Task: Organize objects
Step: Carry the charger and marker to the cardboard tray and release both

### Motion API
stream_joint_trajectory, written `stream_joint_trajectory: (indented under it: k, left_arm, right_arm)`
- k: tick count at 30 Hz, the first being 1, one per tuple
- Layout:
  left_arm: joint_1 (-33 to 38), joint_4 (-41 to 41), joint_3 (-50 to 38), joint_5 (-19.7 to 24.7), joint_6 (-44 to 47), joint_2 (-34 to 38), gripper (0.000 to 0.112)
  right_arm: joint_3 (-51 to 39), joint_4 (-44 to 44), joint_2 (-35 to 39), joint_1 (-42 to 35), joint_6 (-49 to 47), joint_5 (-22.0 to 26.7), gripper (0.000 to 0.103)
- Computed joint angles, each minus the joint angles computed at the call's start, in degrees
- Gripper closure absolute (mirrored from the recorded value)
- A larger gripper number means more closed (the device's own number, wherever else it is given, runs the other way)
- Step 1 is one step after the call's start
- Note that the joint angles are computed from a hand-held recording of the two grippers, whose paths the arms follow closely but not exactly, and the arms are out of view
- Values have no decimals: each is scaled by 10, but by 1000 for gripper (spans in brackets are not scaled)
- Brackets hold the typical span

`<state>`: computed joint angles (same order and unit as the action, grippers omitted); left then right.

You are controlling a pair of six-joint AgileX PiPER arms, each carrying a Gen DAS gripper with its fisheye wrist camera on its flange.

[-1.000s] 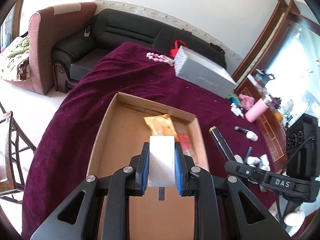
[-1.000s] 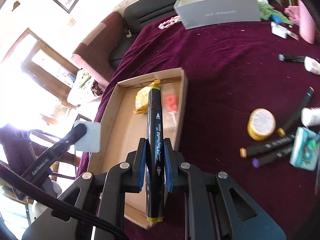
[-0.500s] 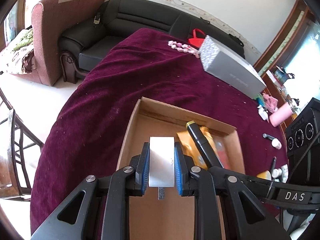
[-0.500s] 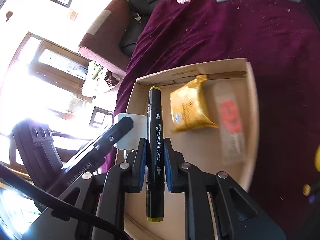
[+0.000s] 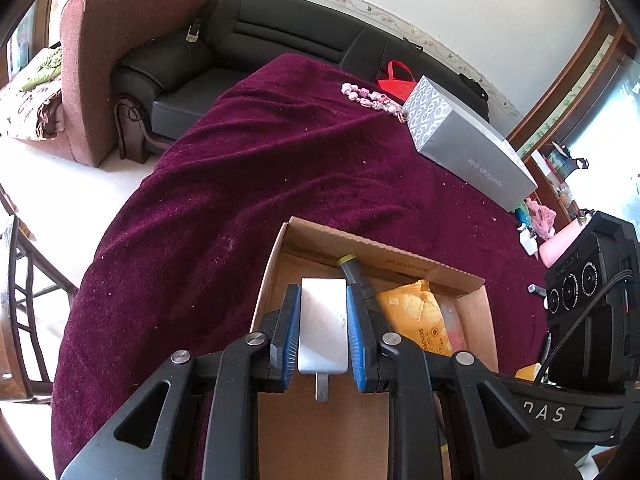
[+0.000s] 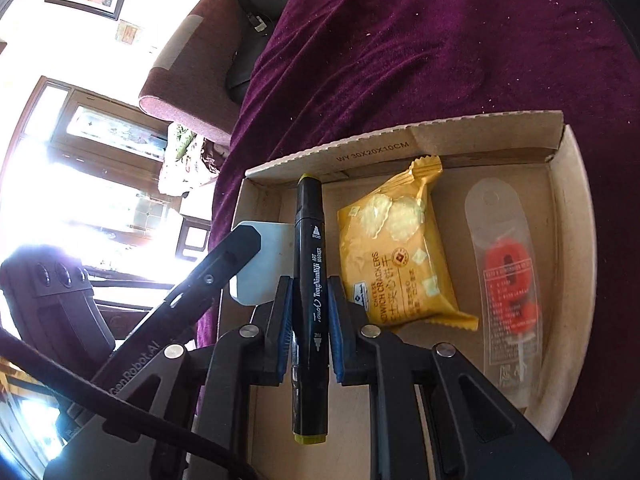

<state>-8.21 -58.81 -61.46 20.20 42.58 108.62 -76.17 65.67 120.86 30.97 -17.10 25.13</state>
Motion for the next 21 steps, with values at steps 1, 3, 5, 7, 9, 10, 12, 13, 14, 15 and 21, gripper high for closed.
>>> stream_joint_trajectory:
  k: [1, 3, 5, 7, 9, 10, 12, 13, 14, 15, 21]
  left_arm:
    - [2, -9, 1, 2, 6, -1, 93]
    - [7, -17, -1, 9, 9, -2, 92]
    - [8, -7, -4, 14, -5, -4, 92]
    - [11, -7, -2, 19, -10, -12, 90]
    - [17, -27, 4, 28, 5, -20, 83]
    - [21, -42, 9, 35, 17, -27, 80]
    - [26, -56, 20, 43, 23, -41, 70]
    - [28, -57, 23, 47, 21, -47, 69]
    - [30, -58, 28, 50, 21, -54, 69]
    - [32, -61, 39, 53, 19, -66, 68]
    - [53, -94, 98, 83, 47, -129, 63]
  right_arm:
    - [1, -1, -1, 1, 0, -2, 89]
    - [-1, -16, -3, 3, 12, -6, 87]
    - [0, -28, -7, 7, 26, -17, 80]
    - [2, -38, -10, 11, 34, -21, 76]
    - [-4, -90, -15, 20, 80, -30, 73]
    - [-2, -106, -18, 24, 93, -36, 73]
    - [5, -125, -29, 29, 107, -41, 71]
    - [9, -125, -33, 29, 105, -42, 70]
    - [18, -121, -41, 30, 100, -45, 68]
    - [22, -123, -45, 32, 100, -48, 68]
    - [76, -156, -98, 51, 113, -78, 68]
